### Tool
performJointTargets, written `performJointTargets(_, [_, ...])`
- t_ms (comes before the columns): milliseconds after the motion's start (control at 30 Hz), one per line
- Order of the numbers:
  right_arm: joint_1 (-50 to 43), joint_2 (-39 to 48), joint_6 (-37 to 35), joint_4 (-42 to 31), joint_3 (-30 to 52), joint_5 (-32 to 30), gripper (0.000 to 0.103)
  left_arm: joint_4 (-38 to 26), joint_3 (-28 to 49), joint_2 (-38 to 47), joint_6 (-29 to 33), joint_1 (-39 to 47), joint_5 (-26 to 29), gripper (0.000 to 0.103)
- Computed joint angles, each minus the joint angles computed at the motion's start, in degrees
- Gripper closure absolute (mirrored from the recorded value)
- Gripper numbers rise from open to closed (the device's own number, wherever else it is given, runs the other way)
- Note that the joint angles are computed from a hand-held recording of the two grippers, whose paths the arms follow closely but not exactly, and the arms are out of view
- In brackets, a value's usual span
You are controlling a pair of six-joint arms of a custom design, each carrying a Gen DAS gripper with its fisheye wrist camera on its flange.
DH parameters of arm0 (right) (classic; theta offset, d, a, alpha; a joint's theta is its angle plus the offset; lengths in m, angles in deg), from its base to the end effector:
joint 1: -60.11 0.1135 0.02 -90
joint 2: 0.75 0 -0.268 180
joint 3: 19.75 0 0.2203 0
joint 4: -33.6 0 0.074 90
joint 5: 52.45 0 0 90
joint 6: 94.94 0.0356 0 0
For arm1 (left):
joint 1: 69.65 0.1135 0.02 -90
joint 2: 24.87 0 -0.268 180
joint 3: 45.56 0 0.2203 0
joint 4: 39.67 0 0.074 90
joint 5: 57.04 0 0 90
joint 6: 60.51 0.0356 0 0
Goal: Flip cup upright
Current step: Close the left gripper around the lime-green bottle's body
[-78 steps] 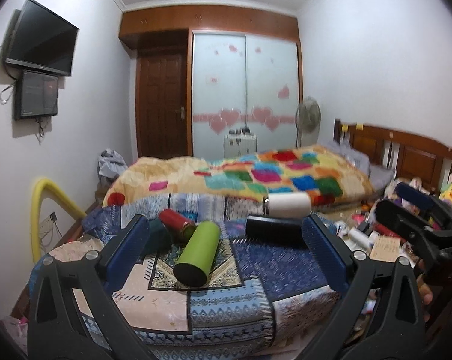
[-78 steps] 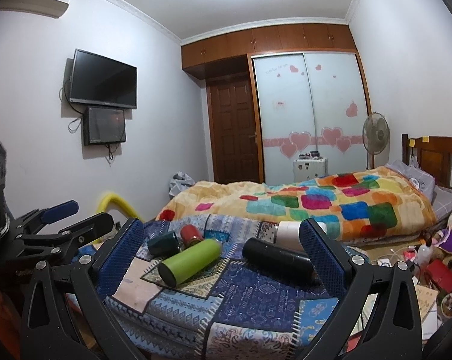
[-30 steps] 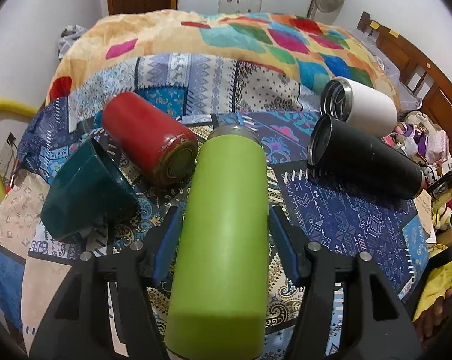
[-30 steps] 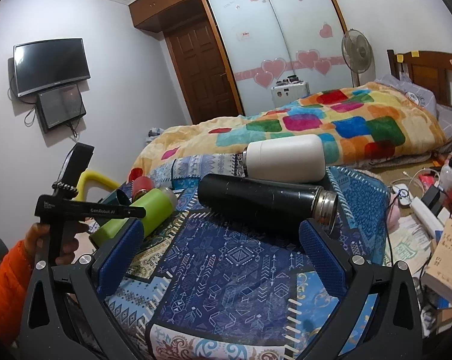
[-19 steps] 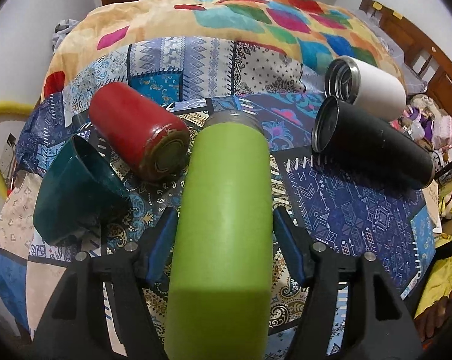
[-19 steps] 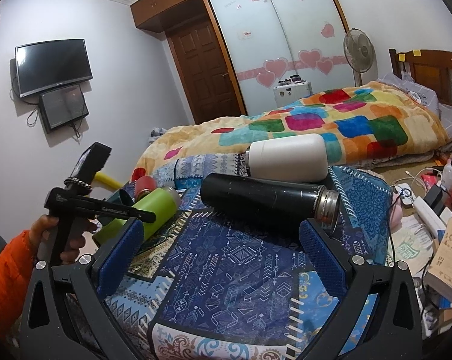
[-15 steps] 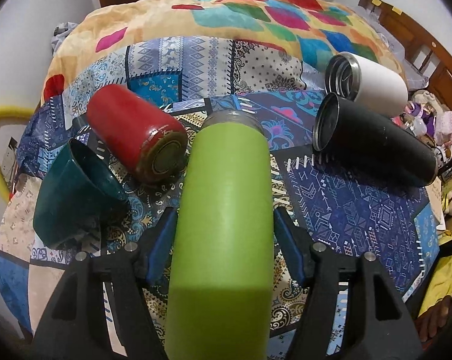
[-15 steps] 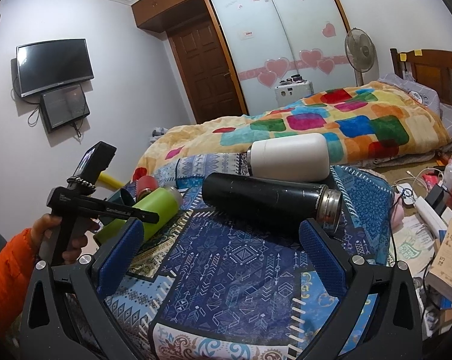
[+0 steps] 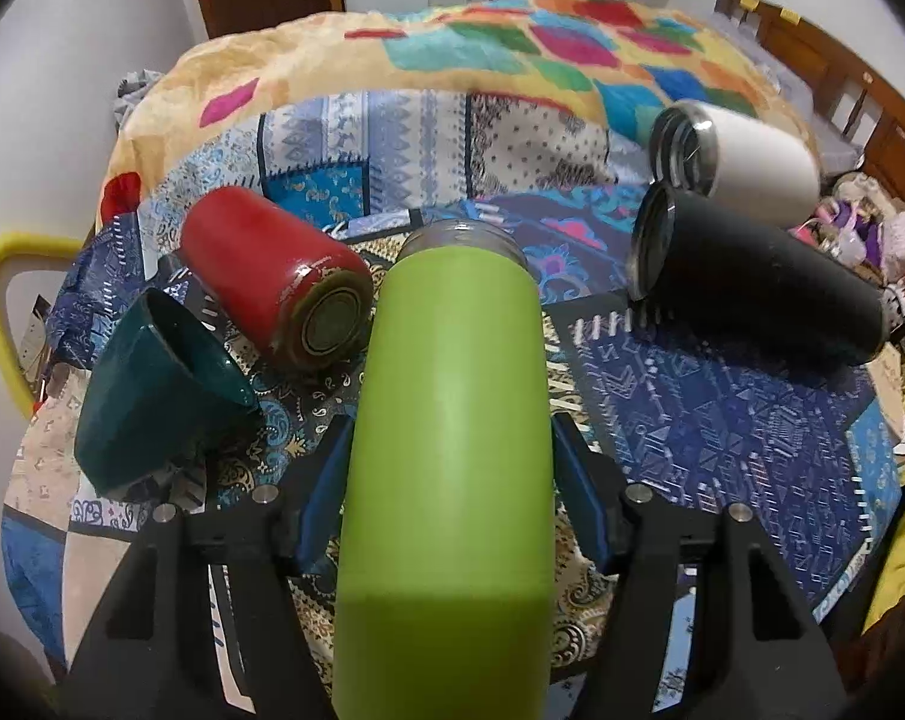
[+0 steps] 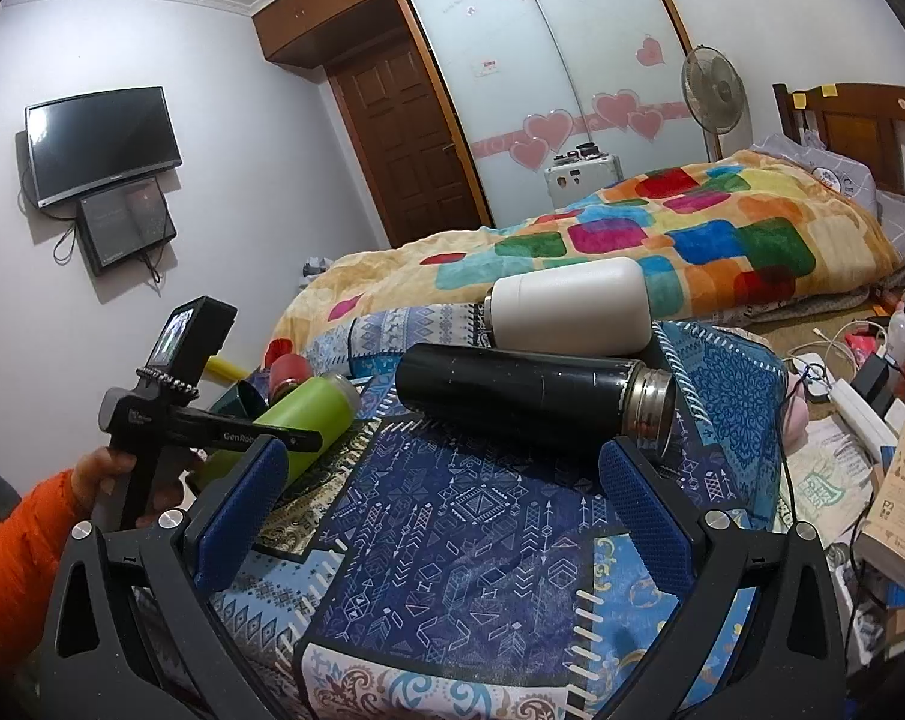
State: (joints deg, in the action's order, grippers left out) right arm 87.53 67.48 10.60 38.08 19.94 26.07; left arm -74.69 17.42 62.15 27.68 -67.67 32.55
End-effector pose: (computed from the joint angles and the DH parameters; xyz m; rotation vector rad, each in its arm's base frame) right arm 0.1863 0.1046 0.2127 -0.3439 2.0180 0.6763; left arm 0.2634 0.0094 0.1974 -0.0886 2.6001 0.0104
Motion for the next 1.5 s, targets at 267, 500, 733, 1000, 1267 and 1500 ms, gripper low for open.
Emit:
performJointTargets(267, [1.0,0.5,-0.8,0.4,0.3,0.8,0.0,-2.4,-2.9,-9.5,-0.5,-0.1,1.5,0.039])
performJointTargets(500, [1.4,0.1,-0.3,0.1,0.4,0.4,0.0,-4.6,-4.6,-15.4,-1.4,-3.9,1.0,0.039])
performJointTargets(733, [1.8,-0.7,-0.7,0.0,0.0,1.6,0.0,-8.4,-3.1,-16.7,-2.2,-9.5,-0.4,0.039])
performJointTargets(1000, [0.7,0.7,0.1,1.4,-0.2,0.4,0.0,-10.2,-2.9,-15.4,-4.2,-15.0,-0.2,0.04])
performJointTargets(1267, [0.8,2.5,-1.7,1.1,0.0,1.5,0.0,-5.3,-3.9,-9.3,-6.0,-16.7,2.6,0.04])
performJointTargets(1500, [1.2,4.0,-3.1,-0.1,0.6,2.4,0.0,-2.7,-5.3,-7.9,-6.4,-17.8,2.4,0.04])
